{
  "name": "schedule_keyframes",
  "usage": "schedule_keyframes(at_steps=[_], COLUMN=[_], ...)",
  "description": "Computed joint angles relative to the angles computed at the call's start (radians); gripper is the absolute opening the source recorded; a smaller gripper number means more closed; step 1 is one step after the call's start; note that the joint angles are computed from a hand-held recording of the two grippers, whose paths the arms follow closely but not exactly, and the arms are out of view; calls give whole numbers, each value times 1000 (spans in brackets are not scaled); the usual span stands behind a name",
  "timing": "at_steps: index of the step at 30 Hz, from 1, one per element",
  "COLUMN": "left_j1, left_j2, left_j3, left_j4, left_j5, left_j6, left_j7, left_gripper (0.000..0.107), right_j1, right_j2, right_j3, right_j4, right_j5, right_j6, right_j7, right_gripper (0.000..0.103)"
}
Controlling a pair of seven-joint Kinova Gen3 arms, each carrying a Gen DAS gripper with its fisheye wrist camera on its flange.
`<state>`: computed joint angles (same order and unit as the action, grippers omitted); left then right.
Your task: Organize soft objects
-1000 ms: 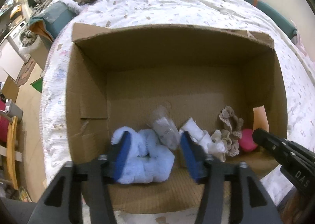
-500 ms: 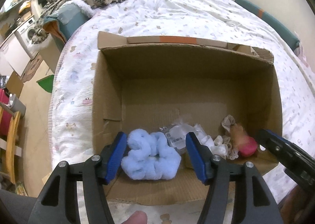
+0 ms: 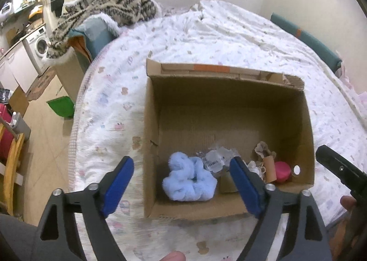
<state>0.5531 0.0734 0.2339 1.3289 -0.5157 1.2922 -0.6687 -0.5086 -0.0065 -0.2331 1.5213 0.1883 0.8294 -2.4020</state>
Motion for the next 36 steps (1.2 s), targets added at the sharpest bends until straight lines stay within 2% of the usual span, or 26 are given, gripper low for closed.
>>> schedule_keyframes(at_steps=[1, 4, 6, 15, 26, 32, 36], left_j1=[2, -5, -11, -26, -67, -76, -81], left_j2=[-17, -48, -73, -138, -200, -208, -216], left_j3=[1, 12, 25, 106, 173, 210, 210], left_j4=[12, 29, 45, 100, 169, 190, 210], left_j5=[-5, -13, -22, -72, -72, -97, -98], left_j6=[-7, -12, -15, 19, 10, 18, 7], left_j7=[6, 8, 8, 52, 103, 128, 146], left_gripper=[91, 100, 102, 102, 102, 102, 102], right_j1=[-7, -15, -22, -57, -121, -143, -152], right_j2=[-7, -31, -42, -73, -73, -70, -67], right_j3=[-8, -26, -44, -114, -170, -173, -171], right_j4=[-1, 11, 16, 29, 40, 51, 56], right_j5=[31, 89, 130, 267, 388, 410, 420], right_j6=[10, 19, 33, 113, 195, 207, 208], right_j7=[-26, -85, -123, -220, -308, -328, -336], right_gripper=[101, 102, 103, 103, 103, 103, 103])
